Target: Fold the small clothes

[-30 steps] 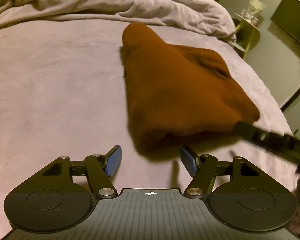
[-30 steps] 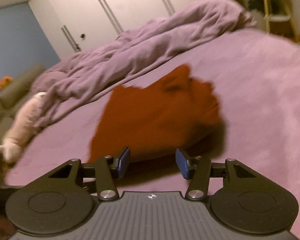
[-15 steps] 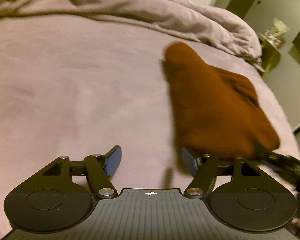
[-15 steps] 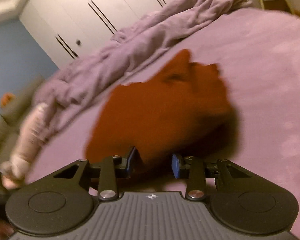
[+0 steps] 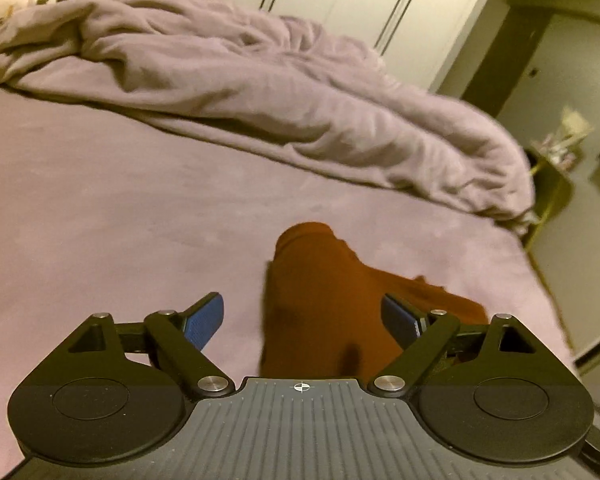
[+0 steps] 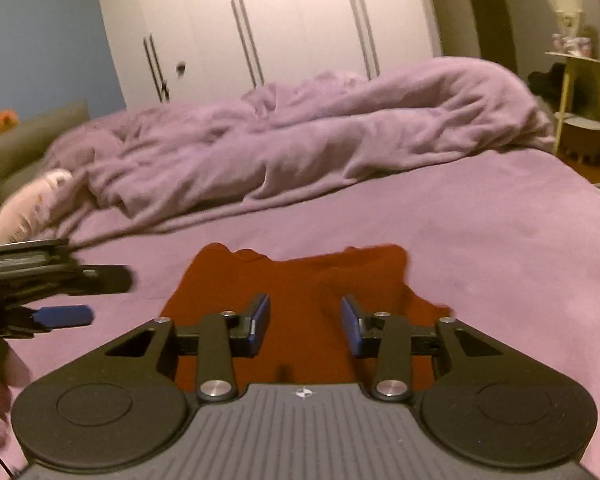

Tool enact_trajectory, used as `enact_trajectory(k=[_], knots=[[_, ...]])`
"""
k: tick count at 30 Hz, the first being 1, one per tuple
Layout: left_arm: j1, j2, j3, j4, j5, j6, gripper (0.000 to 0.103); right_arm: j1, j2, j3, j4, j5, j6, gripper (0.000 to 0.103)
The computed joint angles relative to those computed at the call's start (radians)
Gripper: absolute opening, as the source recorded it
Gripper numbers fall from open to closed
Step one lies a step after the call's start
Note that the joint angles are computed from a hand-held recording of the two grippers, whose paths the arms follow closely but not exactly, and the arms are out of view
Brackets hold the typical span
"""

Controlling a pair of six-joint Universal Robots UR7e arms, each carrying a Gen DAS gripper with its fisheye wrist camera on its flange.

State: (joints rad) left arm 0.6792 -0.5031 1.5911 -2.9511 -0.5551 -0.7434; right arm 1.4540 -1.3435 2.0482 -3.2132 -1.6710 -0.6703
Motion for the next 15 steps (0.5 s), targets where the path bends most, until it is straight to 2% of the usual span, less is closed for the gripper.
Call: enact_trajectory(k=[4,7,8,10,12,15], knots=[[0.051,0.08,-0.13,0.152,0.041,-0.042,0.091,0.041,0.133,-0.109,-0.028,-0.103,-0.045,0.032],[0.07,0.122,-0.189,0.265,0.082,-0.069,0.097,0.044,0.193,-0.161,-0.04,-0.155,-0.093,0.032],[0.074,0.137,-0.201,0.275,0.103,-0.058,0.098,0.043,0.214,-0.173,-0.056,-0.176,-0.129,0.032],[0.083,0.147,-0.215,0.301,0.097,-0.083,0.098,0.04,0.251,-0.197,-0.083,-0.229,-0.168,0.032],[0.09,0.154,-0.233,0.327,0.088,-0.116,0.099,0.028,0.273,-0.211,-0.098,-0.236,-0.175,0.032],[0.099,0.169,-0.255,0.346,0.099,-0.094,0.103,0.022,0.31,-0.223,-0.147,-0.242,-0.212,0.035]])
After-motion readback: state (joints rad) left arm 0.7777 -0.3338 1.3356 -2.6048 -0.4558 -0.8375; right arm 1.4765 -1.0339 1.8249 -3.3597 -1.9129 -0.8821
